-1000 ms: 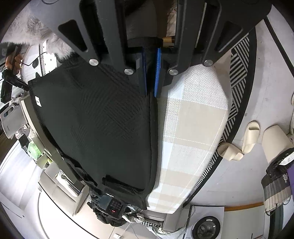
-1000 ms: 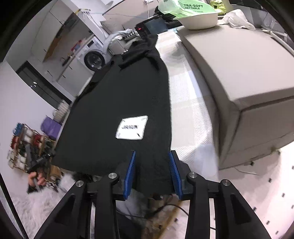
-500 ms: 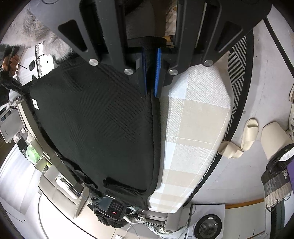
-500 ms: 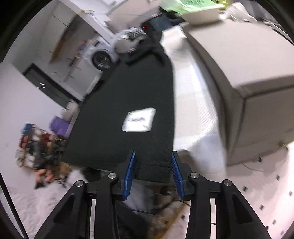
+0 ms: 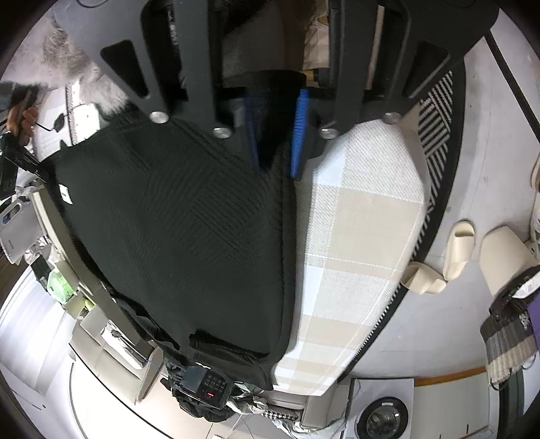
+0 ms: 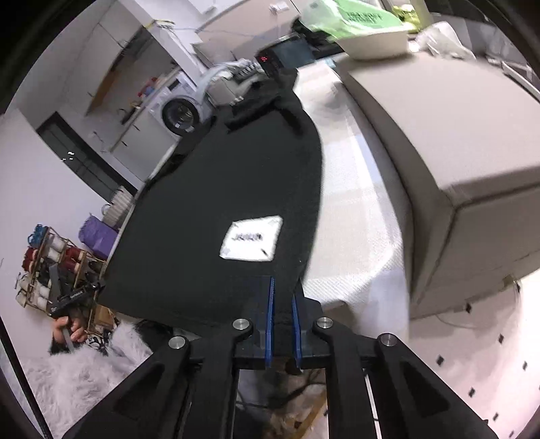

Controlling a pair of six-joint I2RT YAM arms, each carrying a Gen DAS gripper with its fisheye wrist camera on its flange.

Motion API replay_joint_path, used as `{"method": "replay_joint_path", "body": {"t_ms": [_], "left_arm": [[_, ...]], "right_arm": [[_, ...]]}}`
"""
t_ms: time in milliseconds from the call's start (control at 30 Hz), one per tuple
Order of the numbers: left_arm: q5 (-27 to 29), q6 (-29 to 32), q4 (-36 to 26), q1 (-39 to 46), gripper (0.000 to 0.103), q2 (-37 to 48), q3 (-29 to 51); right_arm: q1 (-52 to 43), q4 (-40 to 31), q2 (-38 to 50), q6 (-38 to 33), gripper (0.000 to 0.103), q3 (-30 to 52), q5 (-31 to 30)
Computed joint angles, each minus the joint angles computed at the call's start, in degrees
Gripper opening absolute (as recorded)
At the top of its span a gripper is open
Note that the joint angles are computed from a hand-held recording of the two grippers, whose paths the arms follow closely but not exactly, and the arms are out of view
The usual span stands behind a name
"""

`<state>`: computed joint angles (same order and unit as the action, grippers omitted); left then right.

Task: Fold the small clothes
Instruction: 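Carry the held hem up and over toward the collar with both grippers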

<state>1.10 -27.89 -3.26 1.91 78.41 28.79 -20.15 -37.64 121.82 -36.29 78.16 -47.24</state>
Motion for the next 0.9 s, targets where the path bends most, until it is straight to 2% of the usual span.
{"method": "replay_joint_path", "body": {"t_ms": [133, 267, 433, 600, 733, 900], "left_arm": [[4.53, 0.28, 1.0, 1.46, 0.035, -0.81, -0.97], [8.7, -1.26, 3.41, 3.49, 0.035, -0.73, -2.0], [3.62, -0.94, 2.36, 0.85, 0.016, 0.27, -0.9], [4.6, -1.82, 4.01, 0.96, 0.005, 1.56, -0.78], [5.83, -3.24, 7.01, 0.88, 0.003, 1.06, -1.7], [10.78, -2.9, 10.29, 3.36, 0.003, -2.84, -1.47]], "right_arm": [[0.06, -0.54, 0.39, -0.35, 0.009, 0.1, -2.36], [-0.42, -0.48, 0.36, -0.72, 0.009, -0.14, -3.03], [-0.19, 0.07, 1.34, 0.32, 0.009, 0.32, -3.63], [-0.29, -0.72, 2.24, -0.38, 0.009, 0.78, -3.58], [-0.56, 1.15, 1.02, -0.71, 0.009, -1.3, -5.54], [-0.9, 1.7, 0.01, -0.58, 0.009, -2.21, -10.57]]}}
